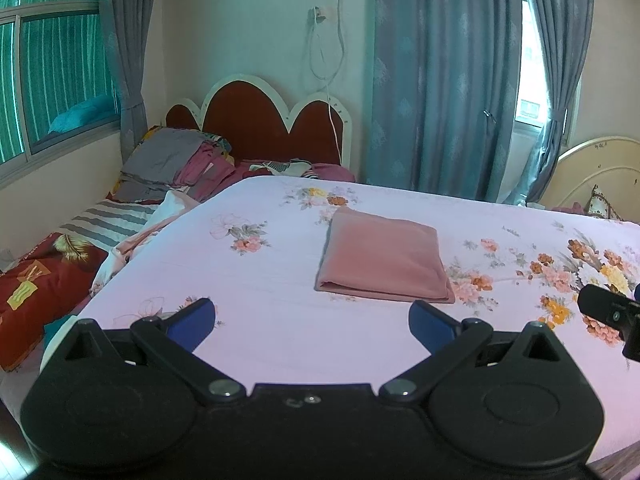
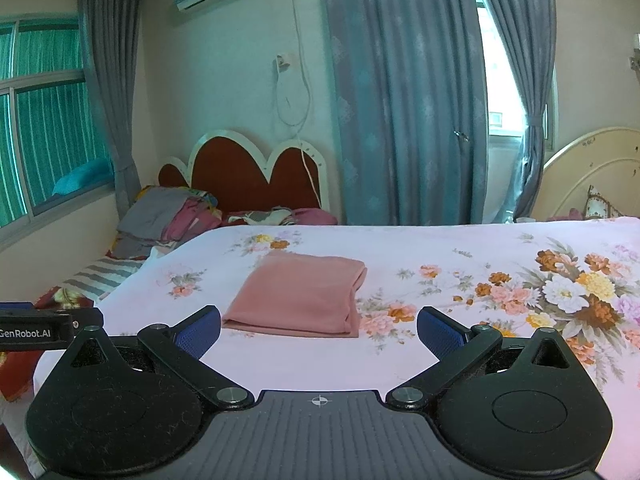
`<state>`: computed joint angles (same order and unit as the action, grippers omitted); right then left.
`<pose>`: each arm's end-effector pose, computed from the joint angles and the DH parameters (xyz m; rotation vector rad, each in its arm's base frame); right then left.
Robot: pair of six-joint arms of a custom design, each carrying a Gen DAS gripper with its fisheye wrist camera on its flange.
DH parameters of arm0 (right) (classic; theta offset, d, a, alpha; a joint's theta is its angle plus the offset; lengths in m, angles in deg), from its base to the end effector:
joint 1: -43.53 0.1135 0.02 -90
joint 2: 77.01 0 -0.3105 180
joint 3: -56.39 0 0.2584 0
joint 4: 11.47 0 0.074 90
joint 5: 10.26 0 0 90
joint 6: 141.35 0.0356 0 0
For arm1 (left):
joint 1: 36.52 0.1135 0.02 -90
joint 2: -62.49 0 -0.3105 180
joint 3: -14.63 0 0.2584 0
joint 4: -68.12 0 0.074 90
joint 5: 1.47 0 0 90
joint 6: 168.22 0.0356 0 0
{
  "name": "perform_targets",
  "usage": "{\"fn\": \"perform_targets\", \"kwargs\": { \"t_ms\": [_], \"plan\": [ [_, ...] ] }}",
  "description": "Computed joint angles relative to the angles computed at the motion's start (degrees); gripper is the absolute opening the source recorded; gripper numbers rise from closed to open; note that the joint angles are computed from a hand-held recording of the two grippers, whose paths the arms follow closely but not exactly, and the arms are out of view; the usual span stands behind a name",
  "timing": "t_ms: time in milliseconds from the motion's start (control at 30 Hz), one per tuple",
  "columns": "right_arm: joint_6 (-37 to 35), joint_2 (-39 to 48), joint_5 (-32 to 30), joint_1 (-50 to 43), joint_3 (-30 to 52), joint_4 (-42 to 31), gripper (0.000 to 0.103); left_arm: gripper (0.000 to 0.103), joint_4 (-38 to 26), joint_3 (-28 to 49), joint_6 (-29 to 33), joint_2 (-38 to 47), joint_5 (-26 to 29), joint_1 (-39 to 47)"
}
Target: Fold small clothes
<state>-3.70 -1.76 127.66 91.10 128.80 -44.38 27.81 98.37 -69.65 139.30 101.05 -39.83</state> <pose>0.2074 0.1877 0.3438 0.4400 1.9266 0.1518 0.2955 -0.0248 0.3872 0.3472 2.1150 -0.1816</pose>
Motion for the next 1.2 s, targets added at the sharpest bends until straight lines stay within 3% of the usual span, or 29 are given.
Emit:
{"fn": "perform_targets", "kwargs": {
  "t_ms": [1100, 1200],
  "plan": [
    [-2.6, -0.2, -6.3, -5.7, -3.3, 4.5, 0.103, 0.103, -2.3, 4.4, -0.3, 5.9, -0.1, -2.0],
    [-2.6, 0.1, -7.9, -7.5, -3.8, 5.0, 0.103, 0.098, -1.4, 5.0, 0.1, 7.9, 0.1, -2.4]
  ]
}}
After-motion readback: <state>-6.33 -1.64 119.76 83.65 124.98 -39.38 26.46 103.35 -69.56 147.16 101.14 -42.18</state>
